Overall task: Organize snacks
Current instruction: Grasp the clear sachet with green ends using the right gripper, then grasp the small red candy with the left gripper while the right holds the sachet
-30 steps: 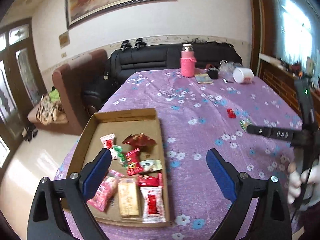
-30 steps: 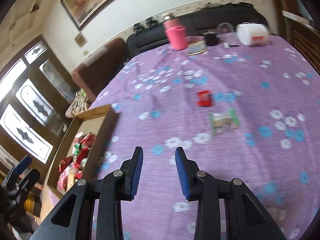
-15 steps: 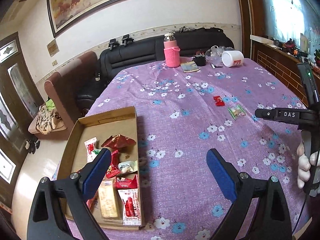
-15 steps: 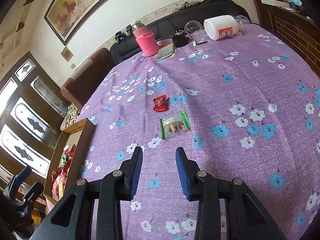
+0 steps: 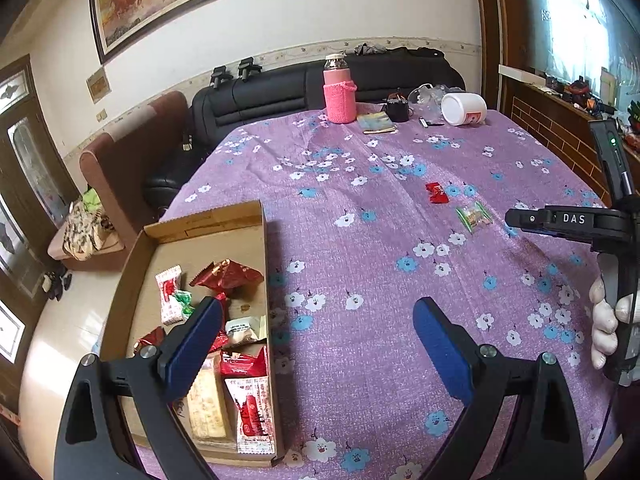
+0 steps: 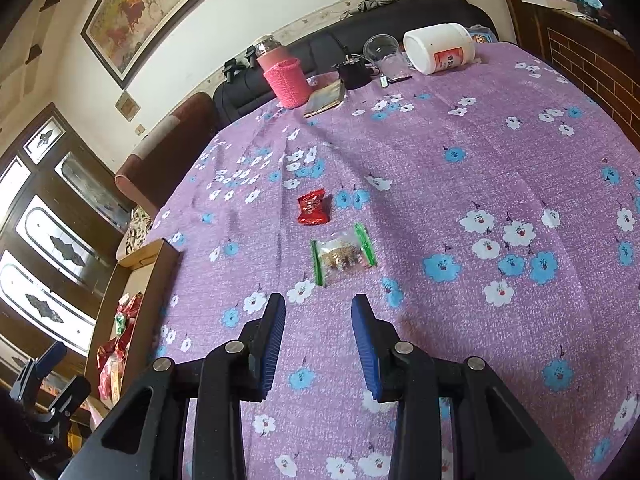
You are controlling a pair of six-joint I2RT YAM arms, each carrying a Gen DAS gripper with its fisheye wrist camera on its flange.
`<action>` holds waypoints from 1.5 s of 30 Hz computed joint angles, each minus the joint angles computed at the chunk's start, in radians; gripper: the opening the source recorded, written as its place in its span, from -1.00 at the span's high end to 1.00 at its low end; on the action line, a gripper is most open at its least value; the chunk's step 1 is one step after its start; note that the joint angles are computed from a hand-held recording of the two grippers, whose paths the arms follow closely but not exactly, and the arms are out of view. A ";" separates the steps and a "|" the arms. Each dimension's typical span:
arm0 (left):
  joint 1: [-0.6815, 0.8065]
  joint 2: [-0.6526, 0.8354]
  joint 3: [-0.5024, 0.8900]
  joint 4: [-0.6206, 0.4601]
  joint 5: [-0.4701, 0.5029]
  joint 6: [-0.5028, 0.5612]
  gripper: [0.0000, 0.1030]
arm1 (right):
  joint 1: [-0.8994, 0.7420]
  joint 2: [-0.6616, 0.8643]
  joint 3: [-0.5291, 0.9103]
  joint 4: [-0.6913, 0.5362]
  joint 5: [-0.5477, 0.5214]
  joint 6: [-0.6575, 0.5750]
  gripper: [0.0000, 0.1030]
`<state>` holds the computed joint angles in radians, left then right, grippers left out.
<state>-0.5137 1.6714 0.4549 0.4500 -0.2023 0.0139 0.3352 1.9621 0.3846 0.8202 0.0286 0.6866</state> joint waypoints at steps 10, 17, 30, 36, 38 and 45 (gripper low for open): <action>0.060 0.061 0.023 0.033 0.143 -0.002 -0.86 | -0.048 0.124 0.195 -0.130 -0.022 -0.039 0.25; 0.173 0.086 0.085 0.007 0.339 -0.056 -0.86 | -0.042 0.218 0.342 -0.216 0.037 -0.005 -0.01; 0.053 0.383 0.584 -0.301 0.421 -0.072 -0.86 | -0.030 0.177 0.337 -0.294 0.115 -0.113 0.37; -0.047 0.661 0.950 -0.446 0.406 -0.041 -0.85 | -0.157 0.131 0.154 -0.069 -0.057 -0.083 0.38; -0.068 0.739 1.062 -0.490 0.409 -0.040 -0.85 | -0.212 0.128 0.117 0.004 -0.138 -0.066 0.38; -0.111 0.945 1.362 -0.628 0.342 -0.018 -0.84 | -0.278 0.166 0.130 0.022 -0.224 -0.029 0.38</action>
<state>-0.6242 2.6159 1.8169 -0.1777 0.1402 -0.0042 0.0575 2.1278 0.5141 0.8424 -0.1950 0.6573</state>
